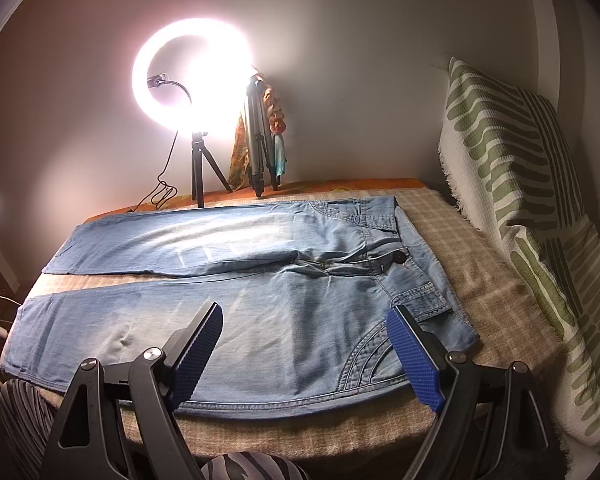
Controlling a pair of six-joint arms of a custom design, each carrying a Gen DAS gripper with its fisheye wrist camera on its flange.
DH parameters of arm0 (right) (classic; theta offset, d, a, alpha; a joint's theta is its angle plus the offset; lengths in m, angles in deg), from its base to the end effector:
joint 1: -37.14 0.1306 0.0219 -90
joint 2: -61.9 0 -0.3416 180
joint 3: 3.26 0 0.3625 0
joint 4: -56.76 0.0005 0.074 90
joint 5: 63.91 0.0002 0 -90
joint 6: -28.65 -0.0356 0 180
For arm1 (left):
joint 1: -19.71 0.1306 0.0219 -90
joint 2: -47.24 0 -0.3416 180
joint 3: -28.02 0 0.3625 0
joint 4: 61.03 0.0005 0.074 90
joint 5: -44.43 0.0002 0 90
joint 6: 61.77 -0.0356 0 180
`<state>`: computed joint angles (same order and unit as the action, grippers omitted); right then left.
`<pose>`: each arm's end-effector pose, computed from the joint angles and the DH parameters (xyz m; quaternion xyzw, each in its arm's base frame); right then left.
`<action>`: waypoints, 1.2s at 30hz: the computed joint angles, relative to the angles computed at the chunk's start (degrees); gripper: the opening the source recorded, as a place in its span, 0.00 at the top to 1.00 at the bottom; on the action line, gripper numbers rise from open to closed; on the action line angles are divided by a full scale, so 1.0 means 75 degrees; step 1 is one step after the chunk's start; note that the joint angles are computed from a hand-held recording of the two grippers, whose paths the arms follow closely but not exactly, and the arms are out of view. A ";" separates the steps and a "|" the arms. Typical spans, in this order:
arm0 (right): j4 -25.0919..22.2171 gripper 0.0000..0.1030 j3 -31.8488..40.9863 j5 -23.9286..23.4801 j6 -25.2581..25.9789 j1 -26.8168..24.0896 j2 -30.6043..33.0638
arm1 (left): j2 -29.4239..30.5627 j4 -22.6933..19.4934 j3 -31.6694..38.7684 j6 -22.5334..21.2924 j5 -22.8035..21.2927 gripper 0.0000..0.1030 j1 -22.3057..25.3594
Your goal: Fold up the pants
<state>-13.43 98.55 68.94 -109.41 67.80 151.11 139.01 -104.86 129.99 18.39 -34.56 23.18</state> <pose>0.3777 0.1952 0.4666 0.2360 0.8682 -0.1065 0.4233 0.4794 0.0218 0.4757 0.0940 0.8735 -0.0295 0.4768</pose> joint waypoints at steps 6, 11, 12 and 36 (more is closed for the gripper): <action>-0.0004 0.16 0.0006 -0.0005 0.0001 -0.0008 0.0000 | 0.0020 0.0013 0.0008 0.0025 -0.0008 0.00 0.0000; 0.0008 0.16 0.0012 -0.0028 -0.0001 -0.0010 0.0007 | 0.0025 0.0023 0.0009 0.0038 0.0016 0.00 0.0016; 0.0007 0.16 0.0019 -0.0026 -0.0010 -0.0003 0.0017 | 0.0029 0.0021 0.0013 0.0037 0.0009 0.00 0.0009; 0.0401 0.16 0.0011 -0.0336 0.0254 -0.0195 0.0054 | 0.0146 0.0110 -0.0007 0.0026 -0.0027 0.00 0.0034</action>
<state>-10.42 98.63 66.41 -107.50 66.33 151.52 140.10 -104.03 129.93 18.59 -34.76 23.43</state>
